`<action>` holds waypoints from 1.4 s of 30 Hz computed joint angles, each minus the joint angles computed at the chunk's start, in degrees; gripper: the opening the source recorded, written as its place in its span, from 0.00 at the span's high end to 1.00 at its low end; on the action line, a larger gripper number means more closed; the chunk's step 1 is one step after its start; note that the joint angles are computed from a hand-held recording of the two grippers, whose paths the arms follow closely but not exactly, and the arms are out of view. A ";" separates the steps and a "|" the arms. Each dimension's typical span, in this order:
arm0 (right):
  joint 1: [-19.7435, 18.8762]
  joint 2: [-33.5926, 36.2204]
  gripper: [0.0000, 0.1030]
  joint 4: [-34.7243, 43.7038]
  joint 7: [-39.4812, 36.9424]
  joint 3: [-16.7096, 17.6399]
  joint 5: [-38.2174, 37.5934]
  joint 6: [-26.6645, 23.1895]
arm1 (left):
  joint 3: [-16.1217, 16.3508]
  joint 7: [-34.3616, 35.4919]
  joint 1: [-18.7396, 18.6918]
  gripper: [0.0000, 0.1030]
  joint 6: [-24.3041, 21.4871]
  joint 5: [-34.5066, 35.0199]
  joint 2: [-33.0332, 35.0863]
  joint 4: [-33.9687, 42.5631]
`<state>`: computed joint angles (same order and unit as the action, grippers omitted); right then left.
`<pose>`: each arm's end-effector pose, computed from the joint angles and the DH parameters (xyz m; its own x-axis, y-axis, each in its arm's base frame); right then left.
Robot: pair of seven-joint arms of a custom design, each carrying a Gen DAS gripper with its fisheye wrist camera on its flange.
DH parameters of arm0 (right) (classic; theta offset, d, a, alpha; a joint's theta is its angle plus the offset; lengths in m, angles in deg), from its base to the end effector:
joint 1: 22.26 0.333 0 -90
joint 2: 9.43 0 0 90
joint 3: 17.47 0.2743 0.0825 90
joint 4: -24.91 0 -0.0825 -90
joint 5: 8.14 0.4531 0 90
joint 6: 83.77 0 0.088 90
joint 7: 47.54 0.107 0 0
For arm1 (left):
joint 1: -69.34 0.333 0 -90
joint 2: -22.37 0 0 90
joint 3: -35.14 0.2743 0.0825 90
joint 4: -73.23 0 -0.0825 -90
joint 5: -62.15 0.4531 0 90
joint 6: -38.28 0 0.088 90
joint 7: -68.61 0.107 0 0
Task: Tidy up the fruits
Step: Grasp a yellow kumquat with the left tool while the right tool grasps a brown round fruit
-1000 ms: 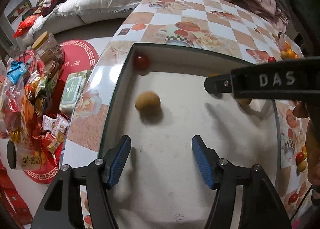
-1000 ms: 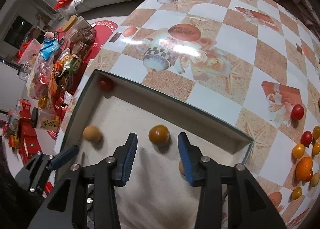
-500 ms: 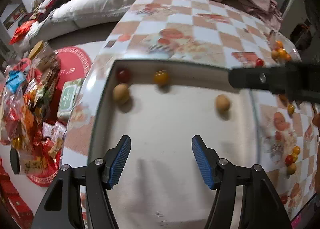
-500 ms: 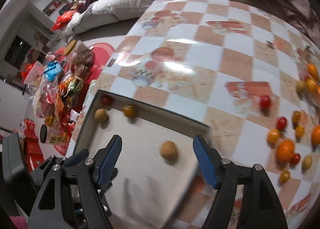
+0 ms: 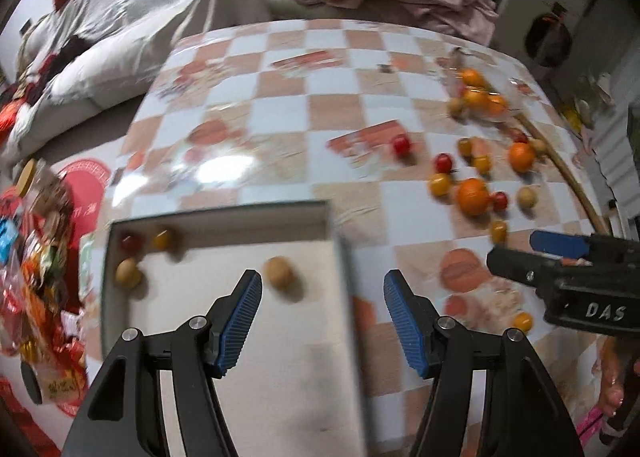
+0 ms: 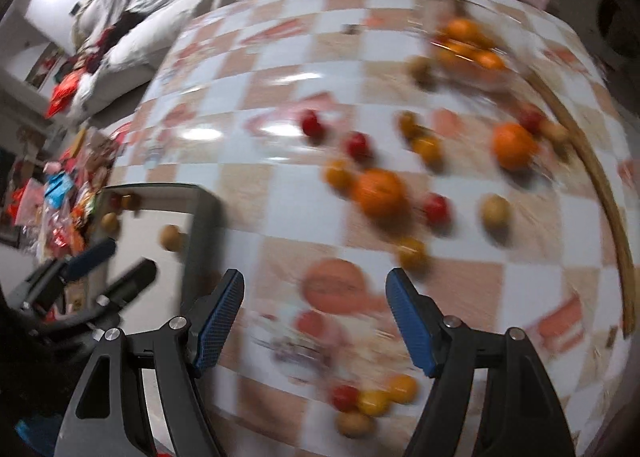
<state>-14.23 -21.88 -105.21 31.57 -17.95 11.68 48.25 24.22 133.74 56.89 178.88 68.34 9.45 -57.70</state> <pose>0.5675 0.0822 0.4005 0.1519 -0.9546 -0.2564 -0.9607 -0.0815 -0.2655 0.5327 -0.2308 0.4115 -0.0541 -0.9980 0.0324 -0.9176 0.0369 -0.3957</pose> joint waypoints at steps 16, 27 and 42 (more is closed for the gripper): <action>-5.96 1.21 0.26 -1.94 2.92 -2.24 -7.28 2.31 | -2.33 -5.55 -1.97 0.37 -3.09 7.22 18.74 17.06; -5.76 6.46 0.35 0.88 0.91 -1.68 -10.59 6.83 | -1.76 -6.65 -2.42 0.37 -2.12 10.61 25.33 22.03; -4.96 10.20 0.62 4.29 -0.42 -1.65 -12.42 10.37 | -1.40 -6.95 -3.74 0.50 -1.32 12.45 30.87 28.69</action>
